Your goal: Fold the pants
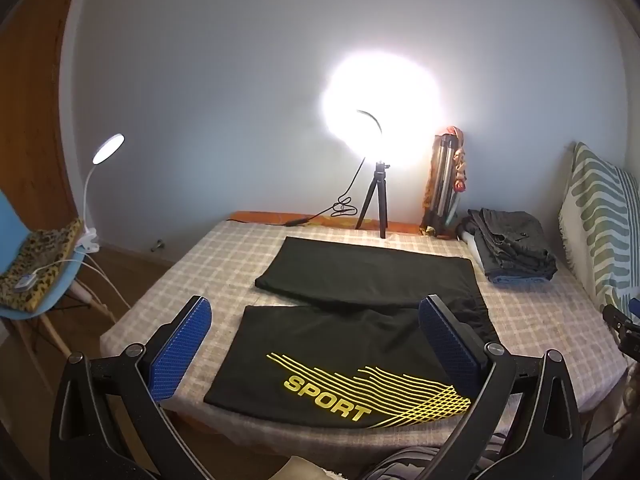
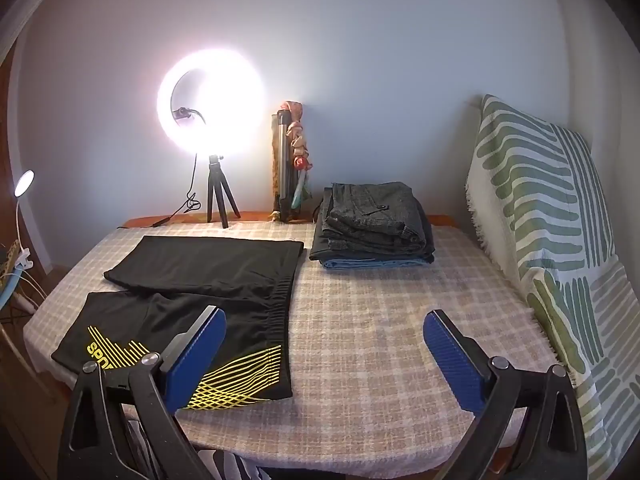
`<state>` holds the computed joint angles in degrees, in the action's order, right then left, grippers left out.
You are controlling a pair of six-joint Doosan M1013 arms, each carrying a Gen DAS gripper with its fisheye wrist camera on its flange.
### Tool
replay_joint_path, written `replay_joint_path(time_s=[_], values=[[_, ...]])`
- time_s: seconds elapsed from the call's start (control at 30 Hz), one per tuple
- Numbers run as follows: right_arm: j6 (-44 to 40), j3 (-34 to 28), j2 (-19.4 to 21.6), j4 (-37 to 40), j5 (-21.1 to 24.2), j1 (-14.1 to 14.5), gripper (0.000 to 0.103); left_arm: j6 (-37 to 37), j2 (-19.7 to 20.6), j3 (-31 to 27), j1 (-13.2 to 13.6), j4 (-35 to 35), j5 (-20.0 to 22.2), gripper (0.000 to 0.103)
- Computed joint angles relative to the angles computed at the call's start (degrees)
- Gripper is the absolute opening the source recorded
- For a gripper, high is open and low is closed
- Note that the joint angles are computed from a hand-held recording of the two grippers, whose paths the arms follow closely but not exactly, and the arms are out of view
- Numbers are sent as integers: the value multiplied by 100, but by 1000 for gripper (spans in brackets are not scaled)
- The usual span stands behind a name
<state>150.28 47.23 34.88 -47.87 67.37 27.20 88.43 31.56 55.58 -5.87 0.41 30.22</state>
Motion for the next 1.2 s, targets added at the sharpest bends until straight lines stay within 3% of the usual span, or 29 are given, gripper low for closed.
replay_joint_path(time_s=[0.27,0.33,1.2], values=[[-56,-58,30,12,22,7,100,22,-87,178,-4,-25,-147,103],[-56,-64,31,16,25,5,100,94,12,-78,14,-106,55,103],[-38,-18,13,82,-58,-2,100,178,4,-100,-14,-160,89,103]])
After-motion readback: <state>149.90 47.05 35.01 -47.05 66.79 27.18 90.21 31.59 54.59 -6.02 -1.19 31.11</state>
